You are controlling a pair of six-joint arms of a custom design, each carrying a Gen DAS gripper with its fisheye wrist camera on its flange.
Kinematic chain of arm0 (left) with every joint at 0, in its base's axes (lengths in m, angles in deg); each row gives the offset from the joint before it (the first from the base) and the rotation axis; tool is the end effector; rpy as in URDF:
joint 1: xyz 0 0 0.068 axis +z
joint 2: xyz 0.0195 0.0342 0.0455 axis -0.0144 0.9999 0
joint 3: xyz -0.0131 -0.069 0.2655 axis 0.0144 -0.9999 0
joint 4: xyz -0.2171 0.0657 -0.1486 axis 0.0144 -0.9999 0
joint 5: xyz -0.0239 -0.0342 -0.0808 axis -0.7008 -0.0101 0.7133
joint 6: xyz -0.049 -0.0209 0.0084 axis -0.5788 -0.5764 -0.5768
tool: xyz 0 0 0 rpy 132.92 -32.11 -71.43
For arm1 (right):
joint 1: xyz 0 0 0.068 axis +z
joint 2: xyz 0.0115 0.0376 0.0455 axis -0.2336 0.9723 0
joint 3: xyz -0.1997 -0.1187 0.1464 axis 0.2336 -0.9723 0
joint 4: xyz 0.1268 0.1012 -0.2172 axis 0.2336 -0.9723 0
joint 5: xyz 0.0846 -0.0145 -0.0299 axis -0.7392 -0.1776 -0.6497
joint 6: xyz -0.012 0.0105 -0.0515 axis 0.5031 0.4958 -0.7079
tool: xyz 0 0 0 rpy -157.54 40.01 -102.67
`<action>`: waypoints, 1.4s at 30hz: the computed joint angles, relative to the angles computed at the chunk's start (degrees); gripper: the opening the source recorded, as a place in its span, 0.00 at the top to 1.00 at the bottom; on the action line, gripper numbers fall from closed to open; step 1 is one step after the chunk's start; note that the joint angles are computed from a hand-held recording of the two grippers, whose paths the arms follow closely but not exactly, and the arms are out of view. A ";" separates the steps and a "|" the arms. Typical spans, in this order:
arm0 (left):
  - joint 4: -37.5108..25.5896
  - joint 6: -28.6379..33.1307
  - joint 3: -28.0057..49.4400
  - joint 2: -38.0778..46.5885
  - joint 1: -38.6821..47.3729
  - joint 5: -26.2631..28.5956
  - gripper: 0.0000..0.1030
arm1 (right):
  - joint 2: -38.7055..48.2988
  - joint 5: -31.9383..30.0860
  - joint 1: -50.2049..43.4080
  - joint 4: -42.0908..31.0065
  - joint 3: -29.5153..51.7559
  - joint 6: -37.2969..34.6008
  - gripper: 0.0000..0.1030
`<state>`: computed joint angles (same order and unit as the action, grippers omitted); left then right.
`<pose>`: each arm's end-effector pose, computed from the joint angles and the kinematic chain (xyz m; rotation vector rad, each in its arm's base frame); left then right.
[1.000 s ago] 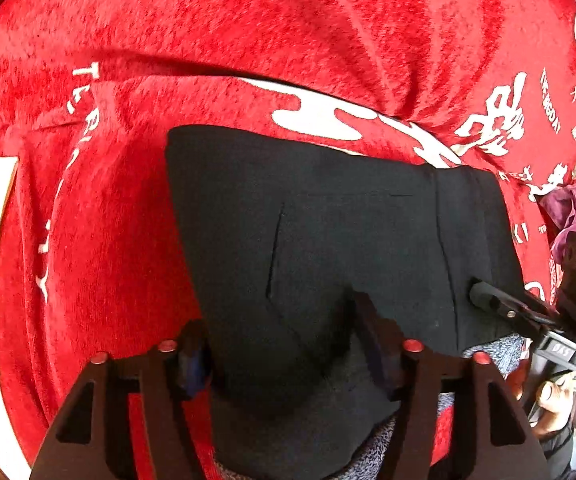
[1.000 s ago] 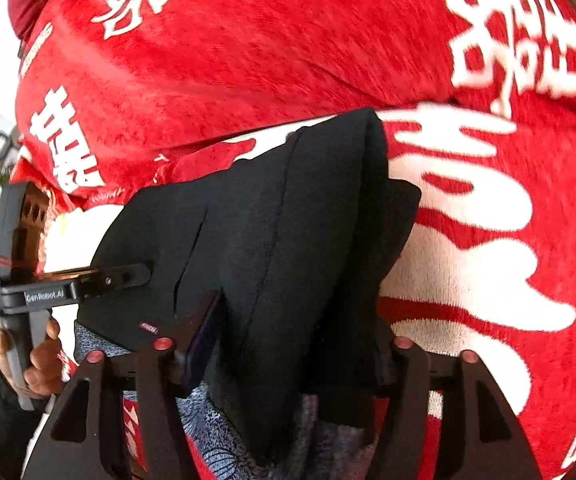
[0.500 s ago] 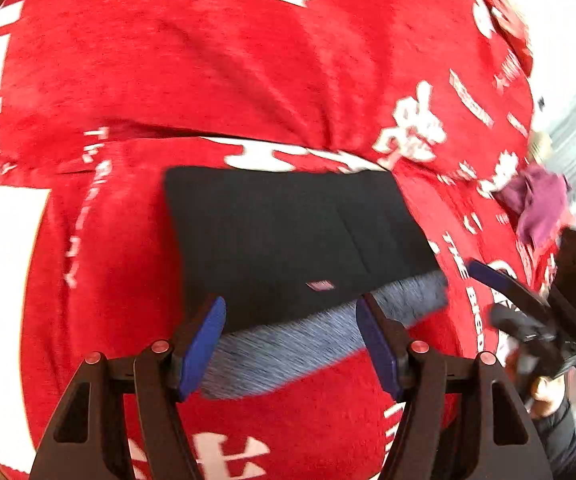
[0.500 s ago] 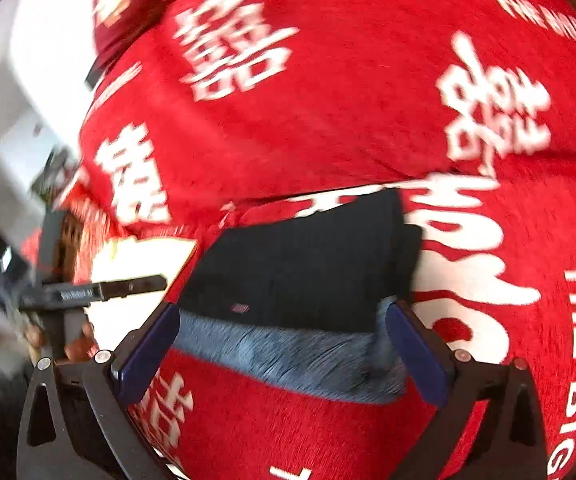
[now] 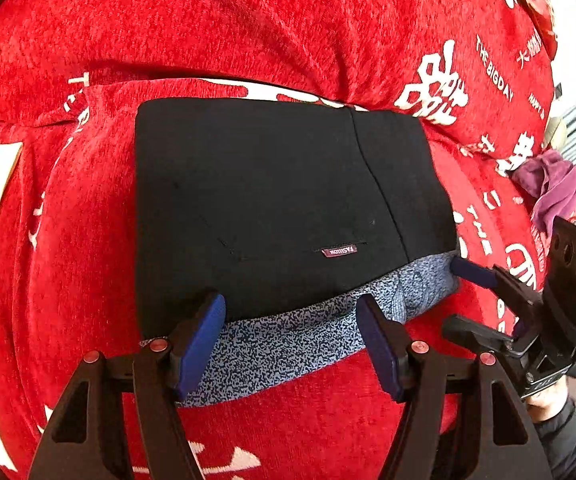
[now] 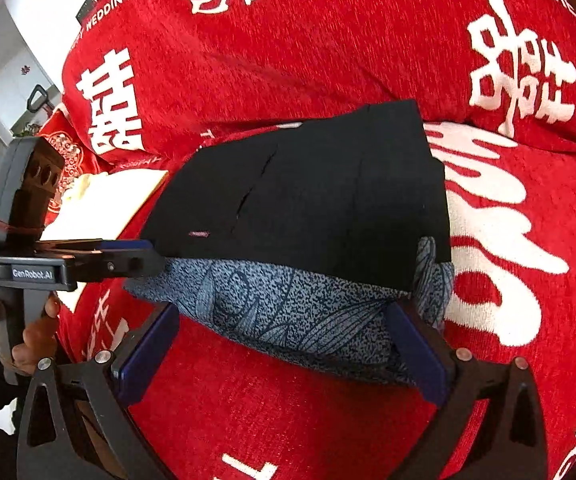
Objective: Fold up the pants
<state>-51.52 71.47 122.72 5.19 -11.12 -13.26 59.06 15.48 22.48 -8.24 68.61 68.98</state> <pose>0.2921 -0.0661 0.1558 0.1726 2.7816 -0.5951 0.2287 0.1707 0.1078 -0.3646 2.4627 0.5693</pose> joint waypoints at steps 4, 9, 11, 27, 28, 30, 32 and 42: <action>-6.84 1.75 6.69 0.68 0.29 -0.38 0.33 | -1.29 0.45 0.04 -6.39 2.35 -0.17 0.00; -13.06 -2.39 22.96 11.60 0.03 -5.38 0.02 | -3.29 0.43 -2.53 -12.03 10.14 -6.61 0.00; -16.41 -3.30 30.58 17.87 0.67 -3.56 0.02 | 1.70 -1.03 -3.91 -15.99 17.13 -9.36 0.00; -20.12 -1.97 43.15 34.30 0.00 -6.34 0.02 | 31.85 -9.84 -11.20 -32.35 48.29 -23.02 0.00; -20.36 -1.98 42.87 33.19 -0.14 -6.89 0.02 | 31.69 -10.95 -11.72 -32.42 48.23 -22.72 0.00; -19.00 -1.71 38.77 27.50 0.01 -6.59 0.02 | 28.99 -10.08 -11.78 -32.90 46.81 -22.01 0.00; -16.18 -1.46 32.35 20.81 0.25 -5.82 0.02 | 23.49 -10.38 -11.63 -29.53 41.26 -21.13 0.00; -7.59 -3.35 14.00 10.04 -7.32 -17.55 0.02 | 5.32 -6.43 -4.21 -14.18 12.92 -17.78 0.00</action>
<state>-59.12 68.12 136.72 15.23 -18.43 -30.80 64.38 9.05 18.28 -22.42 81.53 51.20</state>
